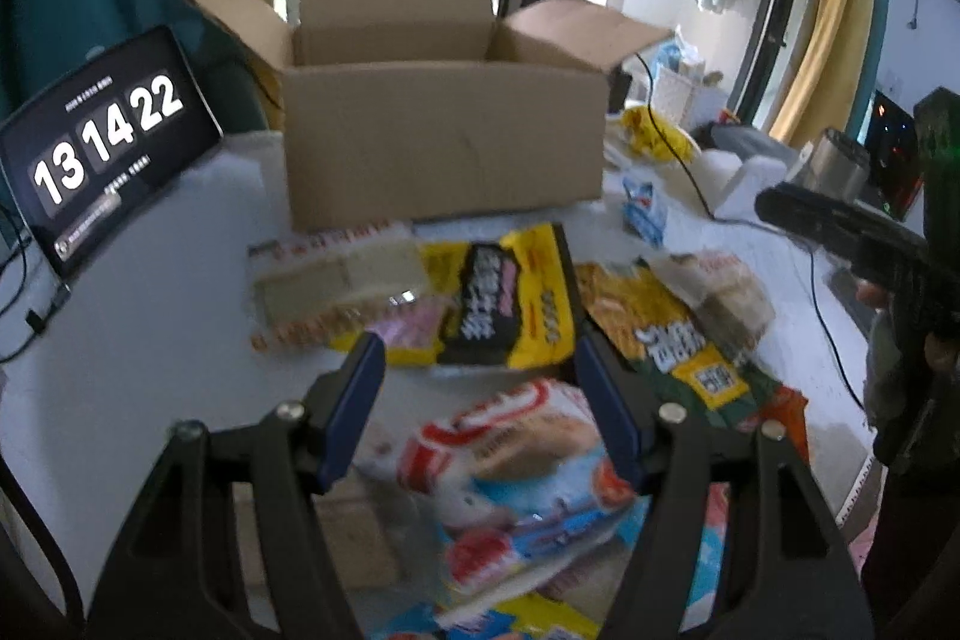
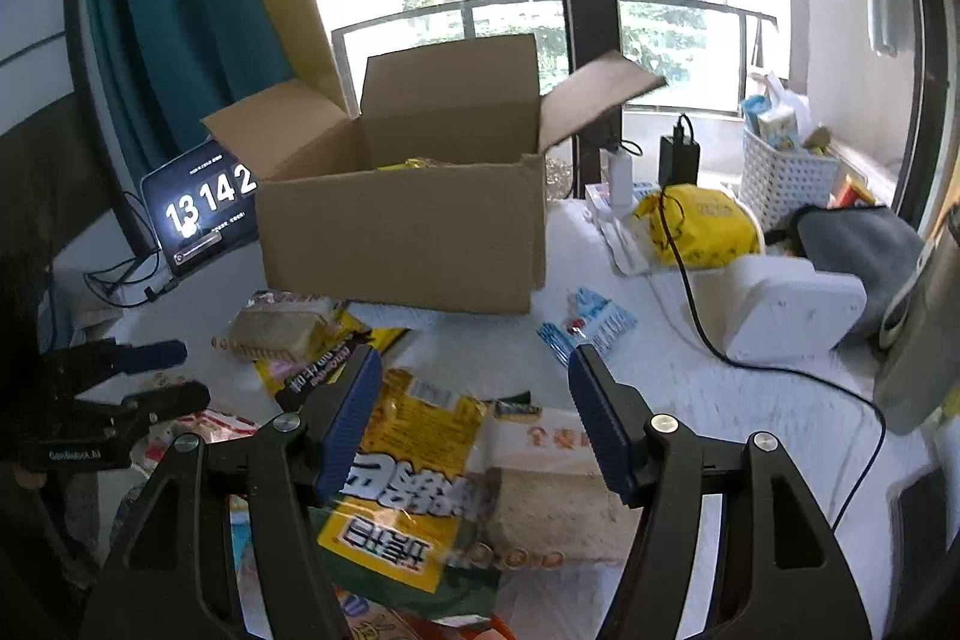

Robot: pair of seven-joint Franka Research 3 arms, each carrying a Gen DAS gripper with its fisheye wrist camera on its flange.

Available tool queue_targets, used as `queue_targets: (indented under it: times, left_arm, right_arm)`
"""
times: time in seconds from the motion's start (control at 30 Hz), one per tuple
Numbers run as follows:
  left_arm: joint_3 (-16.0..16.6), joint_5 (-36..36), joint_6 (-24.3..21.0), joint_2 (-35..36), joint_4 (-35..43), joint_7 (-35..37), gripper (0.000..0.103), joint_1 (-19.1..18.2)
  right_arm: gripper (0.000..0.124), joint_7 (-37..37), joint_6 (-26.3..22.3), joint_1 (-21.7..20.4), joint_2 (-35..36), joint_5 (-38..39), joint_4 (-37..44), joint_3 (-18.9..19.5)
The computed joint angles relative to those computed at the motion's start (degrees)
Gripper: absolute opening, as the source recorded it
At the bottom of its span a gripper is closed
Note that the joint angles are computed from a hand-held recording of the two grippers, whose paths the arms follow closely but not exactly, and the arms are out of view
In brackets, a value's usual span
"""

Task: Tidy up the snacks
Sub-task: 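Withdraw both grippers from the box back toward the snack pile, then grasp the bread loaf pack with the right gripper while the left grasps the shrimp-chip bag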

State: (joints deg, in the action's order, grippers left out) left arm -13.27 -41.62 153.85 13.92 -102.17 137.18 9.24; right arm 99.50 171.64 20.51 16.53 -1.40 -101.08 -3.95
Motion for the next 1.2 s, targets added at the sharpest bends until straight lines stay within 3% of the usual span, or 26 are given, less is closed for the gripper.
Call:
queue_targets:
  times: [0.1,0.17,0.23,0.4,0.57,0.63,0.83,1.07,1.13,1.2]
  left_arm:
    - [0.3,2.3,-0.9,-0.3,-0.7,-1.7,0.068,-0.9]
    - [0.7,4.9,-2.2,0.4,-0.3,-3.9,0.071,-1.6]
    - [0.9,7.1,-3.4,0.9,0.1,-5.7,0.082,-2.1]
    - [1.0,11.4,-3.2,1.4,-0.3,-8.8,0.088,-2.9]
    - [0.8,14.6,-4.6,2.9,1.1,-11.6,0.088,-2.6]
    - [0.4,14.7,-5.9,3.6,2.1,-11.7,0.088,-2.0]
    - [-0.5,13.8,-8.9,4.6,3.8,-9.5,0.087,-0.6]
    - [-0.7,11.8,-9.8,4.6,4.1,-7.1,0.079,0.0]
    - [-0.7,10.8,-10.4,4.5,4.2,-6.5,0.078,0.2]
    - [-0.6,10.3,-10.3,4.3,4.0,-6.3,0.077,0.2]
  right_arm:
    - [0.079,-2.6,0.7,-2.0,-0.3,2.9,-1.4,2.0]
    - [0.080,-3.8,0.7,-2.7,-0.4,4.4,-2.0,2.6]
    - [0.081,-4.5,0.5,-3.1,-0.4,5.4,-2.5,2.6]
    - [0.081,-4.9,-1.3,-3.9,-0.1,7.3,-3.1,2.5]
    - [0.083,-5.2,-3.8,-5.0,1.1,8.7,-2.9,2.8]
    - [0.089,-4.7,-4.4,-4.9,1.7,8.6,-2.6,2.3]
    - [0.090,-5.4,-3.6,-5.9,1.2,10.1,-3.6,3.1]
    - [0.090,5.6,-3.4,-3.1,0.6,3.9,-5.3,-3.3]
    - [0.090,5.6,-4.5,-4.9,1.0,5.2,-5.4,-1.8]
    - [0.090,1.9,-5.0,-8.3,1.5,10.0,-5.3,2.2]
